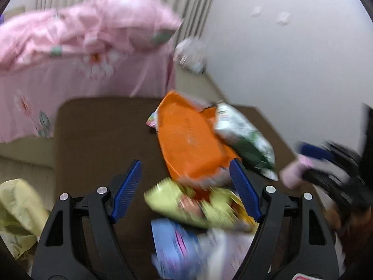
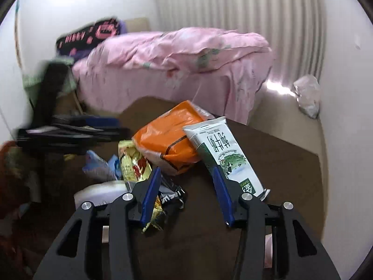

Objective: Collect trash
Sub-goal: 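Reach the right tool toward the green-white milk carton on the table, then grasp the orange bag with the left tool while the right tool grasps the milk carton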

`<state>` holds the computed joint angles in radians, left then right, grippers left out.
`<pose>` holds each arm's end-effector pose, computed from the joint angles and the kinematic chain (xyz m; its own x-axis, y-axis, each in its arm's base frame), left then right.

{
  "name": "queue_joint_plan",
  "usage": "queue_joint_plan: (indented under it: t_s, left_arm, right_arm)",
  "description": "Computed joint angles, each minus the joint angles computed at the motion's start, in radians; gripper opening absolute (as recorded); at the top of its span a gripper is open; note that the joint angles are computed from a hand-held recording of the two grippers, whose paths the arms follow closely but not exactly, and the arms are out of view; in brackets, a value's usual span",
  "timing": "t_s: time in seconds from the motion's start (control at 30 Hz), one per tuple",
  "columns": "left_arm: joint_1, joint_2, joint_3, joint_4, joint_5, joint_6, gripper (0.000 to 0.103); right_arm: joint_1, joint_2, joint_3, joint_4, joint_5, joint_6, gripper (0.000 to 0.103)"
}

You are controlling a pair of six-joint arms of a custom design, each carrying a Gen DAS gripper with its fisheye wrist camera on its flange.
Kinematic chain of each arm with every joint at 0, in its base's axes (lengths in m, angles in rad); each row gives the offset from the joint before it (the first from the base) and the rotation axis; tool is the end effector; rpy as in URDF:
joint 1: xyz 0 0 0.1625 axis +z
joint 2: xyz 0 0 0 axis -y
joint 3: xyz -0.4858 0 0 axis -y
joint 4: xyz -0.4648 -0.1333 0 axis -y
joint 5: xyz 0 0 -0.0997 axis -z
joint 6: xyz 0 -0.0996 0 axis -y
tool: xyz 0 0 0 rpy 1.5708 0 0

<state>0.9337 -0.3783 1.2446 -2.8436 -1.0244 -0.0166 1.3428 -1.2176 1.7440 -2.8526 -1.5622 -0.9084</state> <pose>-0.3734 -0.8156 -0.0510 -0.8180 0.3308 -0.4706 0.5329 0.7439 -0.4033 -0.0300 -0.7227 0.3806 -0.7296 -0.4237 0.5367 -0.6679 0.6098 -0.4266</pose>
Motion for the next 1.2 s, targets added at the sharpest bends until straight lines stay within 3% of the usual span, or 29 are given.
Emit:
queue_joint_plan:
  t_s: [0.07,0.13,0.17,0.23,0.33,0.43,0.63,0.77,0.9,1.0,1.2]
  left_arm:
    - [0.026,0.037,-0.099,0.155,-0.023,-0.116,0.052]
    - [0.055,0.054,-0.156,0.258,-0.13,-0.222,0.025]
    - [0.061,0.051,-0.153,0.255,-0.168,-0.237,0.019]
    - [0.053,0.024,-0.101,0.192,-0.174,-0.217,0.007]
    - [0.023,-0.045,0.026,0.05,-0.158,-0.132,0.004]
    - [0.002,-0.13,0.148,-0.028,-0.198,-0.121,0.004]
    - [0.0,-0.242,0.302,-0.054,-0.309,-0.167,0.004]
    - [-0.001,-0.254,0.335,-0.041,-0.2,-0.19,0.004]
    - [0.007,-0.264,0.372,-0.083,-0.179,-0.226,0.004]
    - [-0.006,-0.267,0.396,-0.12,-0.139,-0.199,0.005]
    - [-0.024,-0.273,0.432,-0.186,-0.082,-0.17,0.006]
  right_arm:
    - [-0.01,0.002,0.016,-0.048,0.007,0.0,0.045]
    - [-0.007,0.012,0.014,-0.078,-0.012,-0.028,0.048]
    - [-0.002,0.019,0.006,-0.077,-0.026,-0.041,0.049]
    - [0.009,0.035,-0.023,-0.063,-0.048,-0.065,0.049]
    - [0.027,0.064,-0.072,-0.023,-0.079,-0.103,0.056]
    - [0.042,0.106,-0.148,0.038,-0.104,-0.124,0.056]
    - [0.039,0.147,-0.257,0.163,-0.076,-0.041,0.056]
    - [0.05,0.181,-0.301,0.179,-0.146,-0.012,0.056]
    - [0.047,0.241,-0.412,0.32,-0.177,0.146,0.056]
    - [0.053,0.297,-0.483,0.358,-0.248,0.251,0.056]
    - [0.046,0.309,-0.475,0.433,-0.278,0.316,0.058]
